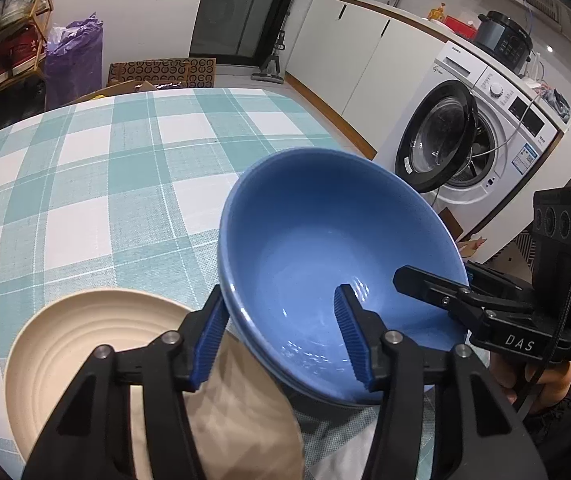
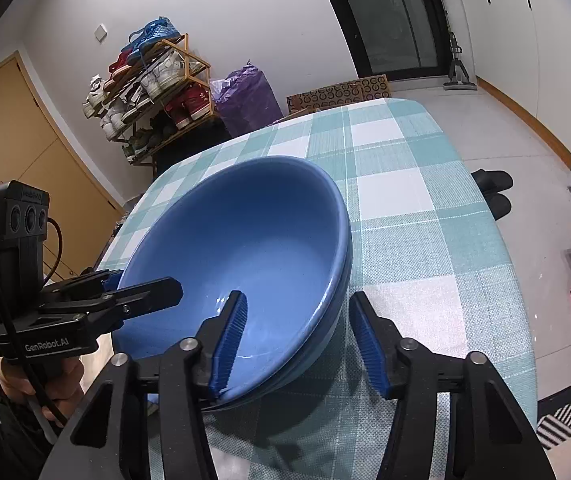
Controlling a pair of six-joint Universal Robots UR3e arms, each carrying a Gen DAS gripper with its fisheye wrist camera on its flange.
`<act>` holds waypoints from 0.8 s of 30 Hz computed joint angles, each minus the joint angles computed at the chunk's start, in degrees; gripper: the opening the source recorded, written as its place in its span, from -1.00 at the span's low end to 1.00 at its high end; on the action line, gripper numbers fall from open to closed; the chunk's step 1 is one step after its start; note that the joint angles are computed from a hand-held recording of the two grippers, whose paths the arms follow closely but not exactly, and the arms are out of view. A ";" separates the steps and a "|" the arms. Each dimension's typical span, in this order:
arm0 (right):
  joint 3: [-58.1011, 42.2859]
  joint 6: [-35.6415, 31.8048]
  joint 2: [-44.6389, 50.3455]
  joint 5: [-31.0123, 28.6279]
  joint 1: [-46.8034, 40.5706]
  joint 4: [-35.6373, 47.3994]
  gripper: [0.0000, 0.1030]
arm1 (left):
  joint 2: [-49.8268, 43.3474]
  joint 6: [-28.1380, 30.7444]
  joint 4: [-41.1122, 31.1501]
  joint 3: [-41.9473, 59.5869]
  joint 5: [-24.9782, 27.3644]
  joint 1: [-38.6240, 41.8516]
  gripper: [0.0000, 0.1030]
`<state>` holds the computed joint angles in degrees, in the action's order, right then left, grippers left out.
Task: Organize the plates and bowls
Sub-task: 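Close the left tool on the bowl rim while the right tool grips the opposite rim, then lift and carry the nested bowls with both tools over the cream plate stack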
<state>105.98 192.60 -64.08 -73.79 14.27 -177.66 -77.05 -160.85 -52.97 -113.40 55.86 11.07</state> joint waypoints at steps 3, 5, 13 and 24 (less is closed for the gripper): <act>-0.14 -0.04 -0.23 -0.70 0.33 0.04 -0.03 | 0.29 0.09 0.03 -0.15 0.08 0.09 0.00; -0.32 -0.25 -0.35 -1.42 0.70 0.29 -0.03 | 0.50 0.01 0.33 -0.24 0.57 -0.14 0.00; 0.84 -0.48 -1.53 -2.94 1.43 -0.64 -0.03 | 0.99 -0.77 0.93 -0.36 1.74 -0.74 -0.01; 1.86 -0.36 -2.65 -4.35 1.95 -0.32 -0.03 | 1.62 -1.42 1.46 -0.15 2.75 -1.84 -0.01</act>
<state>107.85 192.24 -66.73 -78.14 16.22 -177.98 -75.43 -162.27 -51.51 -113.56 58.61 9.24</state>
